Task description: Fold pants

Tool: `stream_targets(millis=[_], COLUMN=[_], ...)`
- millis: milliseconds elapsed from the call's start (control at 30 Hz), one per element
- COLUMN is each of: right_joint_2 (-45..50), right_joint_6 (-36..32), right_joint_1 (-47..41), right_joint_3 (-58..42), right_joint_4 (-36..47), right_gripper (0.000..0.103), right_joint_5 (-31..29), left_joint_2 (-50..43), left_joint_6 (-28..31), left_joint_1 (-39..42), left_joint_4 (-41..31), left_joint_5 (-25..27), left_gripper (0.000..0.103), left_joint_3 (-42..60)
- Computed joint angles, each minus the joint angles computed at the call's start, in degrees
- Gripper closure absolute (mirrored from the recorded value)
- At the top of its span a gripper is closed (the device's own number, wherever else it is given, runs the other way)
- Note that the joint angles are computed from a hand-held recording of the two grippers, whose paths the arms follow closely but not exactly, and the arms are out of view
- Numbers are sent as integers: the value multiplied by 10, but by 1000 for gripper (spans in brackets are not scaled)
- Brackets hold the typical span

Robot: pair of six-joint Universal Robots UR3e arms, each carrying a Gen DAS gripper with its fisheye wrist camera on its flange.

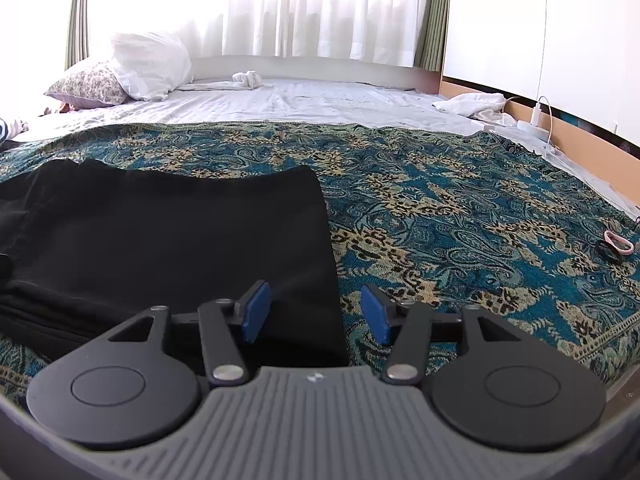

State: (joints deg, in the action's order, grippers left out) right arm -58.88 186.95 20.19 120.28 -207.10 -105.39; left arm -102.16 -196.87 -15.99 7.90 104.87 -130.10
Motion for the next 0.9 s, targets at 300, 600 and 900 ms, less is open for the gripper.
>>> stream_targets(millis=[300, 600, 900], right_joint_2=[6, 3, 5], right_joint_6=[-2, -14, -18], right_joint_1=[2, -1, 0], right_joint_3=[-7, -4, -6], right_joint_4=[3, 6, 12], right_gripper=[35, 34, 32], right_joint_5=[-2, -3, -2], left_joint_2=[35, 11, 13], left_joint_6=[-3, 25, -16], left_joint_1=[19, -24, -6], left_joint_4=[-21, 32, 33], left_joint_5=[-34, 18, -1], left_gripper=[85, 65, 88], left_joint_3=[-17, -26, -36])
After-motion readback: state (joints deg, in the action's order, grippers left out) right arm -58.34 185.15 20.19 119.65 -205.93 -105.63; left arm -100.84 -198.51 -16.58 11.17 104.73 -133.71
